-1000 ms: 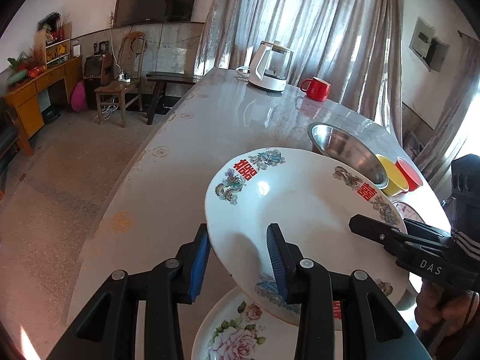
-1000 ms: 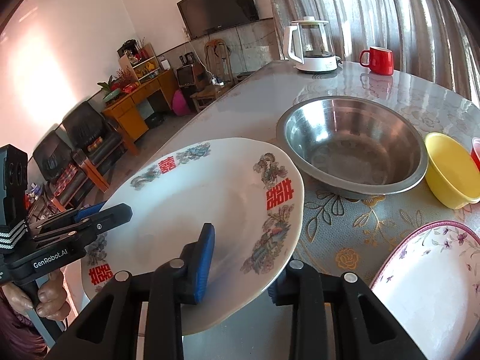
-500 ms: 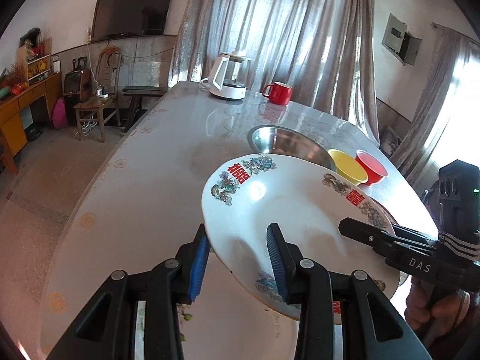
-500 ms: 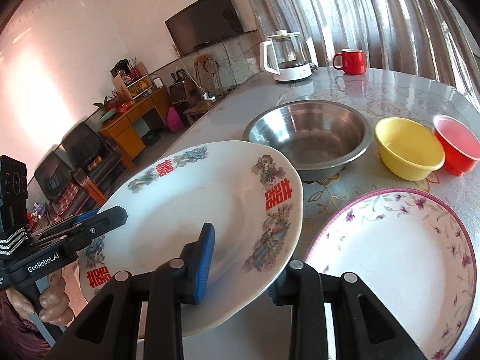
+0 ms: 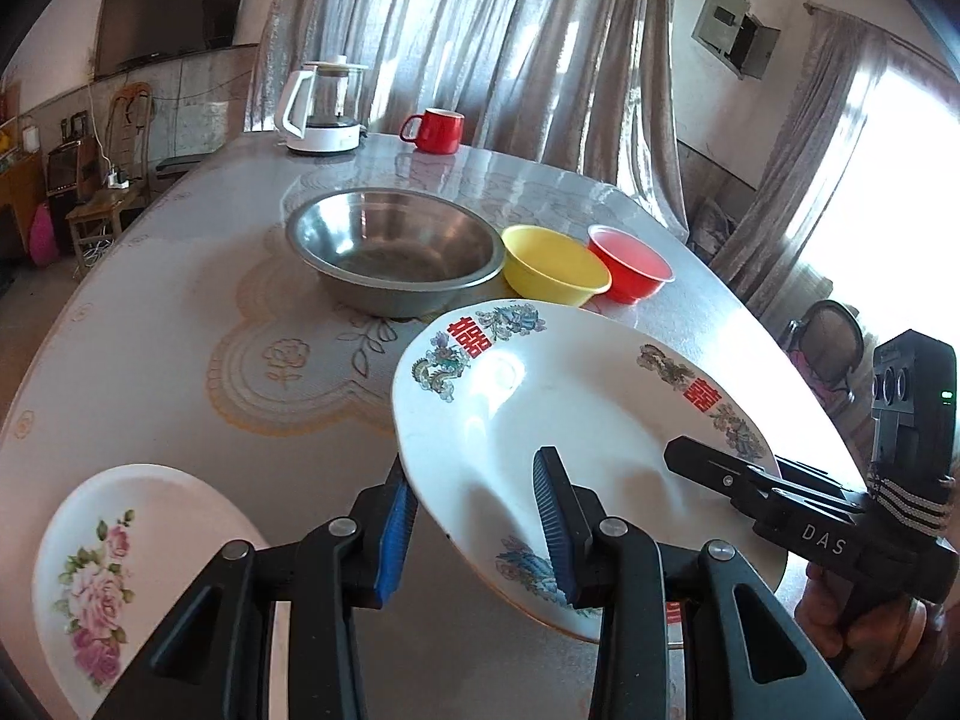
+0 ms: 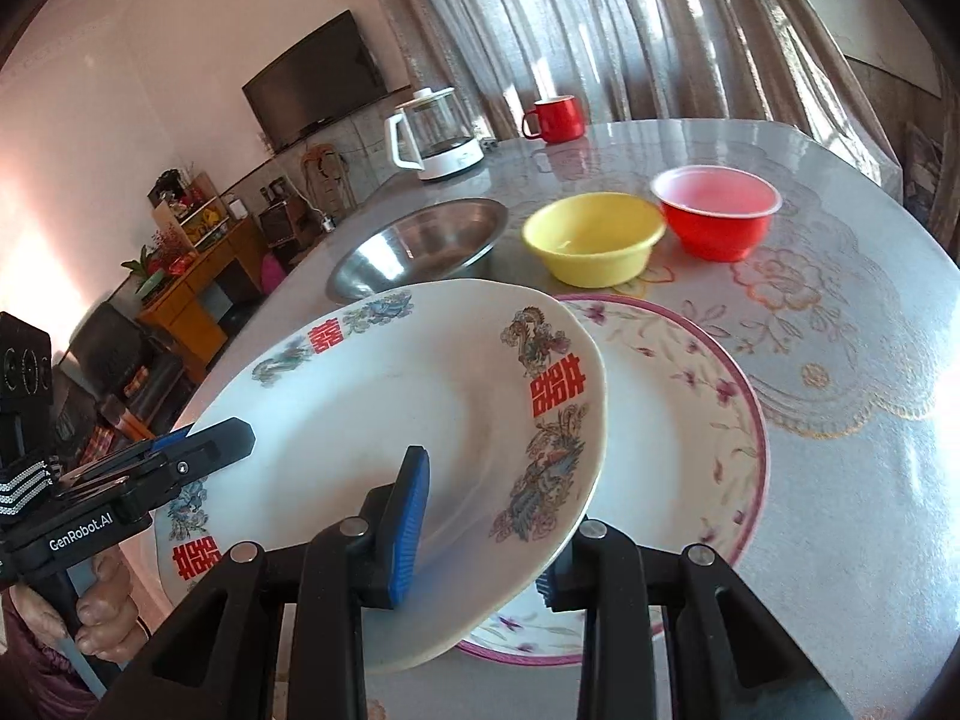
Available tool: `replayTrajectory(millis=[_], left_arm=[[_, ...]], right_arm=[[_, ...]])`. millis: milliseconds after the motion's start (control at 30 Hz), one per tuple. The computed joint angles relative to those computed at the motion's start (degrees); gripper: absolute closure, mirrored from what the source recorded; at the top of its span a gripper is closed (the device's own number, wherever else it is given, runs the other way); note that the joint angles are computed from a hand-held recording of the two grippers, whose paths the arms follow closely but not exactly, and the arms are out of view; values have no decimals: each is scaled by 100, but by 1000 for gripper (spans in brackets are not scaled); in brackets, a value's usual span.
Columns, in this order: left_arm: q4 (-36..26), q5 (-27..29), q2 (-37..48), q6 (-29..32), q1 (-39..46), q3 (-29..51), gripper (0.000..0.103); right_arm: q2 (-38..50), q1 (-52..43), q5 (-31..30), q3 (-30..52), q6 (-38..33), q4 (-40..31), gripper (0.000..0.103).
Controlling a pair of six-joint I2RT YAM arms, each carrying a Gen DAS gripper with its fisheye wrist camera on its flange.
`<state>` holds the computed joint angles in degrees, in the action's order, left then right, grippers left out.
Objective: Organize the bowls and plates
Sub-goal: 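Lower the double-happiness plate onto the purple-flowered plate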
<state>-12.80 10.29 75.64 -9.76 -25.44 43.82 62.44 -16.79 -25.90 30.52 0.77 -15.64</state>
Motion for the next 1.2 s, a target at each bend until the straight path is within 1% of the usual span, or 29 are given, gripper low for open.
replayTrajectory(millis=[200, 333, 400, 467, 567, 833, 1133, 1200], left_arm=[[52, -184, 508, -167, -547, 226, 65], [58, -235, 856, -257, -724, 398, 65], [145, -327, 895, -267, -791, 395, 65], [116, -285, 901, -285, -771, 425, 65], [121, -173, 925, -317, -731, 431, 65], [147, -187, 1033, -372, -788, 466, 65], [140, -359, 1034, -371, -860, 471, 65], [150, -384, 1022, -377, -874, 458, 65]], right_arm=[[223, -766, -222, -65, -370, -53, 74], [379, -909, -92, -16, -377, -43, 73], [512, -1004, -126, 15, -419, -20, 73], [535, -1108, -210, 3, -488, -23, 73], [535, -1126, -207, 12, -503, -24, 73], [447, -1074, -98, 18, -530, -115, 71], [175, -1080, 262, 24, -664, -311, 69], [106, -1115, 265, 4, -716, -338, 69]])
